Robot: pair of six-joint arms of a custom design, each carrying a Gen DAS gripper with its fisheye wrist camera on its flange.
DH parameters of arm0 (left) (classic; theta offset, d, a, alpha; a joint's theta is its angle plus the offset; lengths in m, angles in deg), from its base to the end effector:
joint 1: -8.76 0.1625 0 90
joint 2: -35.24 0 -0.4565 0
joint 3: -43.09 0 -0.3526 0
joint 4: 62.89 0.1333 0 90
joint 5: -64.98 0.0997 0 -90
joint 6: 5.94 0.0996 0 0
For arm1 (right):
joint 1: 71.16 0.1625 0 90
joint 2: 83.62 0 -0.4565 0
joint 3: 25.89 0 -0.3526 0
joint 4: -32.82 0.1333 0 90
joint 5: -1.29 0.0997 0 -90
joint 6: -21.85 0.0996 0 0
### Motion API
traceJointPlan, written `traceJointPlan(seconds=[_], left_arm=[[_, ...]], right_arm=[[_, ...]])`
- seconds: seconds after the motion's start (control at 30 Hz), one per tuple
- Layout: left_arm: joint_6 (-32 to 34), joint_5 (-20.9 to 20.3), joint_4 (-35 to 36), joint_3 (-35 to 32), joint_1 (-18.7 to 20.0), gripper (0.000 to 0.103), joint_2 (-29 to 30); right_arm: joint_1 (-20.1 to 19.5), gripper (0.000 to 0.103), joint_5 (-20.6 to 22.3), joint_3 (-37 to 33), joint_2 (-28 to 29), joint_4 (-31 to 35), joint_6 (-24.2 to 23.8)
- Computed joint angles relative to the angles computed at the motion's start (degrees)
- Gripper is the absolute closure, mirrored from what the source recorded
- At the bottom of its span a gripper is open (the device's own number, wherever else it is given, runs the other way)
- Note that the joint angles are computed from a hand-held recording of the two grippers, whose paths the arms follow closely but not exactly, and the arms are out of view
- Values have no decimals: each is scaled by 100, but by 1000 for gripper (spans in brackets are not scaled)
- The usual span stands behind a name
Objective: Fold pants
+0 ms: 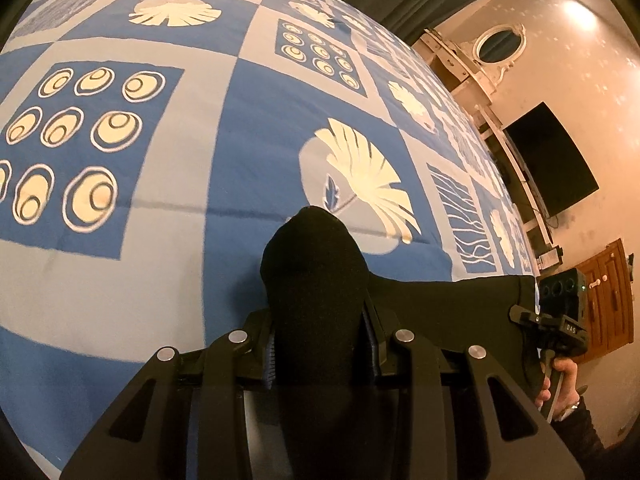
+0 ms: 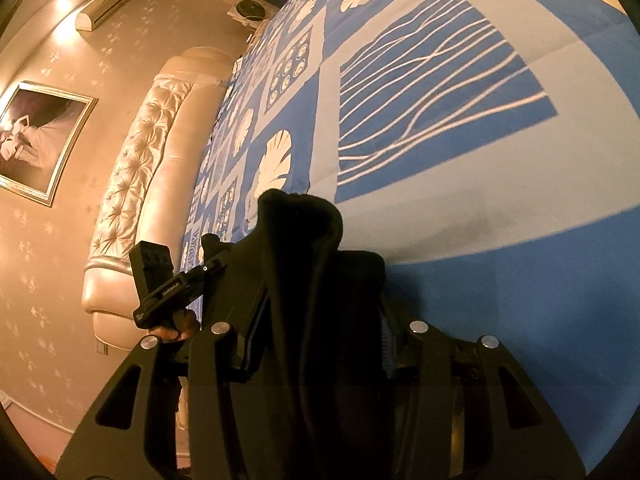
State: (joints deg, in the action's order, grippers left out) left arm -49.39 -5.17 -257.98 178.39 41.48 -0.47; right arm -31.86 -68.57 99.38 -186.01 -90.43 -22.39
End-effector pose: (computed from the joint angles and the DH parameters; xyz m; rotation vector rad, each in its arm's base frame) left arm -0.2631 -0.3677 -0.0024 0.3310 2.9359 -0.4886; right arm -0.1584 -0.3462 0.3972 0.1201 2.9803 -0.5732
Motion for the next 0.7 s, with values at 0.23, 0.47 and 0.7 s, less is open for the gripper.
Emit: traceJointPlan(seconds=[0.23, 0.47, 0.7], left_arm=[[152, 6, 166, -118, 269, 70, -156], [340, 74, 342, -291, 530, 70, -246], [512, 130, 428, -402, 697, 70, -289]], right_arm=[[107, 59, 51, 58, 86, -125, 117], [264, 59, 87, 94, 236, -314, 261], [462, 59, 115, 97, 450, -569, 497]])
